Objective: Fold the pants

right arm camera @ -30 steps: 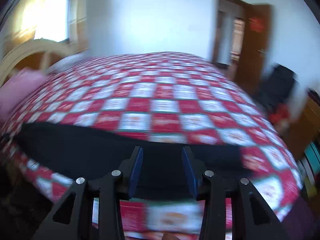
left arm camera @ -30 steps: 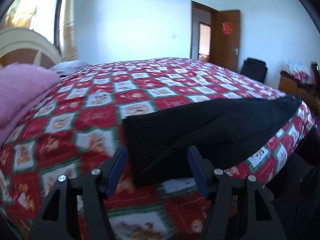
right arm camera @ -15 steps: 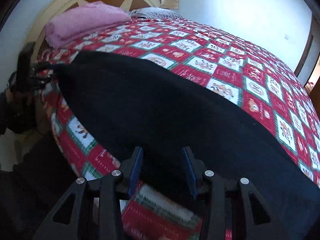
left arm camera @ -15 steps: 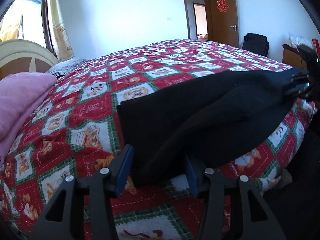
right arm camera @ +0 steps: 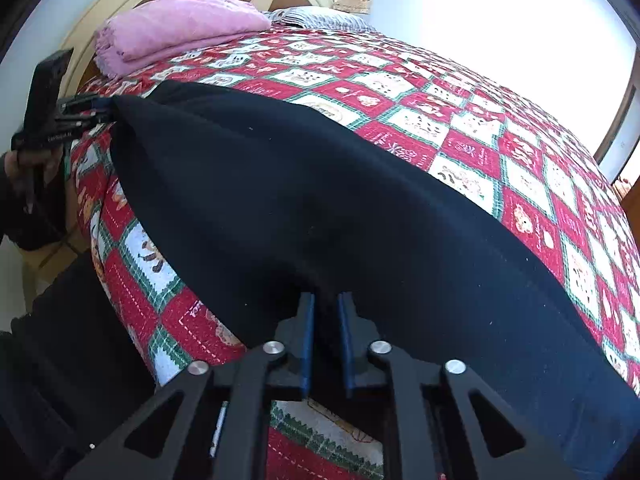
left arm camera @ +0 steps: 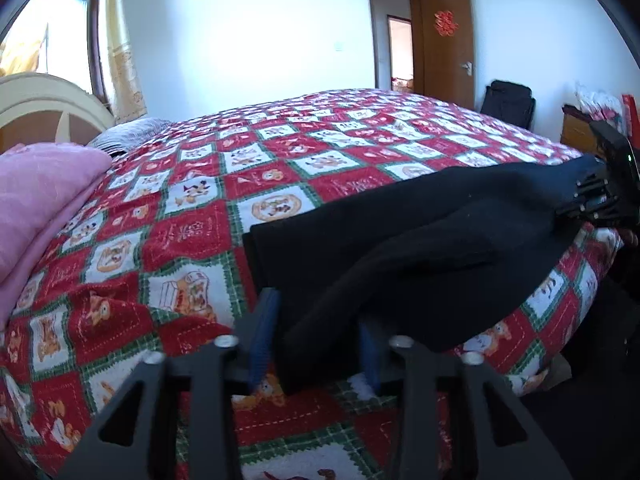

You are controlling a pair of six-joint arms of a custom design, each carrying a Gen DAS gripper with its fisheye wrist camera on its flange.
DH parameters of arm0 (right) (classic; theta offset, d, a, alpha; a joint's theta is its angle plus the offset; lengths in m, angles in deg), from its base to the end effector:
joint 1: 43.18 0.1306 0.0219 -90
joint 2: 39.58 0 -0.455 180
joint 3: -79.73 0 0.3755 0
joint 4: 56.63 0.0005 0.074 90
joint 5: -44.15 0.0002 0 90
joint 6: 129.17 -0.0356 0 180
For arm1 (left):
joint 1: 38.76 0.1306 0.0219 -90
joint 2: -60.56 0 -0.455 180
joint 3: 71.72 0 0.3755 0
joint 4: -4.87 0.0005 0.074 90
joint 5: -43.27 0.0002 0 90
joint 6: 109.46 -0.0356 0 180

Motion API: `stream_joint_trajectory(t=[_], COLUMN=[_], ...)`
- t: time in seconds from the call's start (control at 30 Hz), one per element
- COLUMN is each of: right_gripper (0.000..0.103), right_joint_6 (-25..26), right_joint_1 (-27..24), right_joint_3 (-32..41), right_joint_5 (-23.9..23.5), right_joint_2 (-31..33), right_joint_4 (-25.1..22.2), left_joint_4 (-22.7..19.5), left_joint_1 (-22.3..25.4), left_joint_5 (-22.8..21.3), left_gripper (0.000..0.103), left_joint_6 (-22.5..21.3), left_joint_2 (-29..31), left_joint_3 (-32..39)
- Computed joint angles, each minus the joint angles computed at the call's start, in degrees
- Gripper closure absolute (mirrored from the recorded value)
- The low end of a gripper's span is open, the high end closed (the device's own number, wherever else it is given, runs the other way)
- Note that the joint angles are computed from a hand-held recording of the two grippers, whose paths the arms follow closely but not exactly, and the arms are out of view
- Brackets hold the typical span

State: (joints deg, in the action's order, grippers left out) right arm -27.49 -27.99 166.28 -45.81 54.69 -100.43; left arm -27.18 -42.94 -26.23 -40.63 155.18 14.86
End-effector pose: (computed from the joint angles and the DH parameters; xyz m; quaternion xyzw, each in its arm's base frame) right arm 0.4787 0.1294 0.4480 -0.2193 0.9183 0.0098 0.3294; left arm 0.5100 -0.0503 0.4623 0.2690 0.8540 -0.0982 0.4345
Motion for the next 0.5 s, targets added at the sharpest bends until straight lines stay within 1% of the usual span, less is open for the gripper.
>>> stream_joint_trajectory(t=[0.07,0.13,0.17,0.27,0.37,0.43,0.5], right_gripper=[0.099,0.1,0.1,0.1,0.1,0.1,0.1], right_joint_6=[0.24,-0.42,-0.64,-1.01,-0.94,0.21,0.95], right_joint_1=[0.29,0.27,0.26,0.24,0.41,1.16,1.71], right_joint_3=[-0.01,0.44,0.71,1.38,1.23,0.48,-0.57], right_joint_5=[0.58,0.18,0.03,-0.62,-2.4,-1.82,-0.54], right_joint_2=[-0.23,-0.79,-1.06,-2.48,-3.6,-3.21,-1.8], right_joint_4=[0.22,0.08,-0.01,-0.27,-1.19,-2.18,-2.91], left_joint_4=[-0.75,-1.06,-1.1,0.67,3.68,3.48,3.95], left_joint_1=[-0.48,-0.27,-0.07,1.06,2.0,2.1,1.35], left_joint_5=[-1.69,-1.04,-0.67,1.03,2.07,2.31,-0.5], left_gripper=[0.086,0.09,0.09,0.09,0.09,0.09,0.089], left_joint_6=[-2.28,-3.05,-3.03,-2.45,-4.06,-5.09,-7.88], left_joint_2=[0.47,0.82,0.86,0.43,-0.47,-0.06,0.45], left_joint_3=[0.57,1.3,1.55,1.7,0.21,-0.24,-1.53])
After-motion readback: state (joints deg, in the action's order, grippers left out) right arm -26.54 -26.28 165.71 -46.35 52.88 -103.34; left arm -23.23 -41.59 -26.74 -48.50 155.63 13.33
